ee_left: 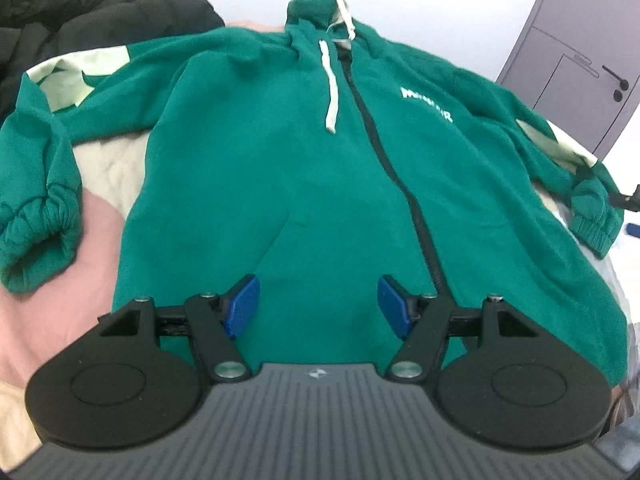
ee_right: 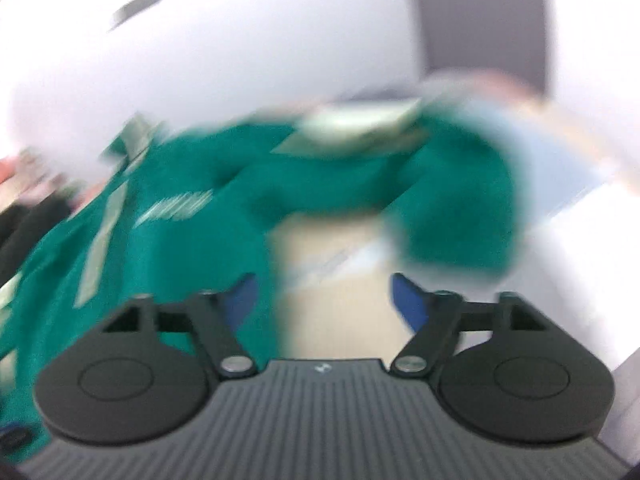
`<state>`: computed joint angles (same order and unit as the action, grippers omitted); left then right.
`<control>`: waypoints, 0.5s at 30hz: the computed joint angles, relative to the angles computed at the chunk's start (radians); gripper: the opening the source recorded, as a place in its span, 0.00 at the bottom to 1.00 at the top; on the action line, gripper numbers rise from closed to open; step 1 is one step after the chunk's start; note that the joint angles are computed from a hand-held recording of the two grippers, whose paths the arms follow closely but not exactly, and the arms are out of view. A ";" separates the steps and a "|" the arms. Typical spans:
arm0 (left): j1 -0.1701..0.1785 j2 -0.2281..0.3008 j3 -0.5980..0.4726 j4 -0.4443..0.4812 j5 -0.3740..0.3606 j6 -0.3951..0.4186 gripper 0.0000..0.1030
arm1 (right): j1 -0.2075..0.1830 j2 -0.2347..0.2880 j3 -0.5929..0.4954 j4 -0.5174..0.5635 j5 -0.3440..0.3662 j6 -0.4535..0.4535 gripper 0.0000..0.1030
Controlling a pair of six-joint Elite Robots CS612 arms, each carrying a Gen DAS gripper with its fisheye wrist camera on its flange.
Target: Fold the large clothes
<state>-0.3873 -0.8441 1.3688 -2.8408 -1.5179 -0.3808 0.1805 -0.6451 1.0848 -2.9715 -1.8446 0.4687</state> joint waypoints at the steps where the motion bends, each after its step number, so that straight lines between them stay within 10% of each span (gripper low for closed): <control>1: -0.002 0.001 -0.001 -0.005 0.002 -0.002 0.69 | -0.007 0.006 -0.003 -0.015 -0.058 -0.003 0.79; 5: -0.004 0.005 -0.008 -0.018 0.006 -0.015 0.69 | -0.054 0.035 -0.019 -0.029 -0.164 0.065 0.79; 11: -0.001 0.017 -0.027 -0.015 0.010 -0.063 0.69 | -0.120 0.087 -0.040 -0.084 -0.028 0.211 0.78; 14: 0.003 0.024 -0.041 -0.009 0.001 -0.096 0.69 | -0.137 0.117 -0.071 -0.104 0.040 0.215 0.61; 15: 0.004 0.027 -0.047 -0.004 -0.001 -0.110 0.69 | -0.142 0.123 -0.078 -0.115 0.070 0.208 0.41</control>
